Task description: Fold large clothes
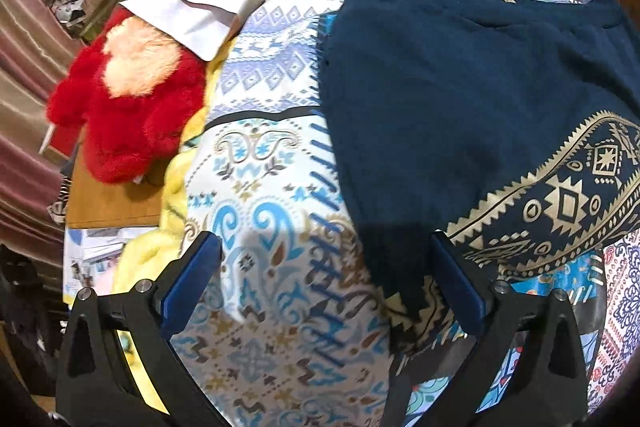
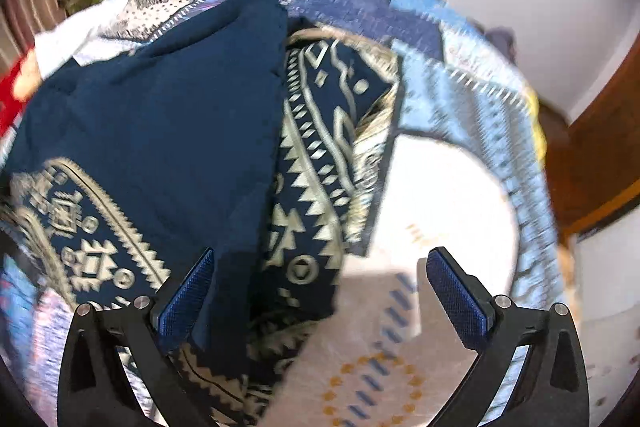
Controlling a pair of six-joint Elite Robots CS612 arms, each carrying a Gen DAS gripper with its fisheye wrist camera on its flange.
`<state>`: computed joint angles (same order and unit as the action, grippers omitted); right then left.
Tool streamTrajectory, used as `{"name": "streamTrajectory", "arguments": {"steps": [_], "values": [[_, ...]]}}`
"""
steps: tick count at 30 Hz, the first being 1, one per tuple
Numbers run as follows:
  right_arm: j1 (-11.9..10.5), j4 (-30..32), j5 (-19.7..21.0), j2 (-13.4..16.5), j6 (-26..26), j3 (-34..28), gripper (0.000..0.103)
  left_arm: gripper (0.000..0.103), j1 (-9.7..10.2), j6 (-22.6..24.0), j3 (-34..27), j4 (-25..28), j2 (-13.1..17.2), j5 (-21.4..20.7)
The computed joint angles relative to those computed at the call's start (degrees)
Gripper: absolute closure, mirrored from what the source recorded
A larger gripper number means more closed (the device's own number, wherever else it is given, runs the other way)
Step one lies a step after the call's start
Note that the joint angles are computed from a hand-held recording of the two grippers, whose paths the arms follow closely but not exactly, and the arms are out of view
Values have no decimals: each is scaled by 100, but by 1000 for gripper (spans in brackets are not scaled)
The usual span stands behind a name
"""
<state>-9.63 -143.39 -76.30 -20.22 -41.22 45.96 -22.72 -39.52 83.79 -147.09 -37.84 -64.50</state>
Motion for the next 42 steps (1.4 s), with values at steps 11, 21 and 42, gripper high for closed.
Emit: {"name": "streamTrajectory", "arguments": {"steps": [11,21,42], "values": [[-58,-1022,-280,-490,-25,805,0,0,-285,-404,463,-86,-490,1077],[-263,-585,1399,-1192,242,1496,0,0,-490,-981,806,-1992,-522,386],[104,365,822,-560,-993,1030,0,0,-3,-3326,3,-4214,846,-2192]]}}
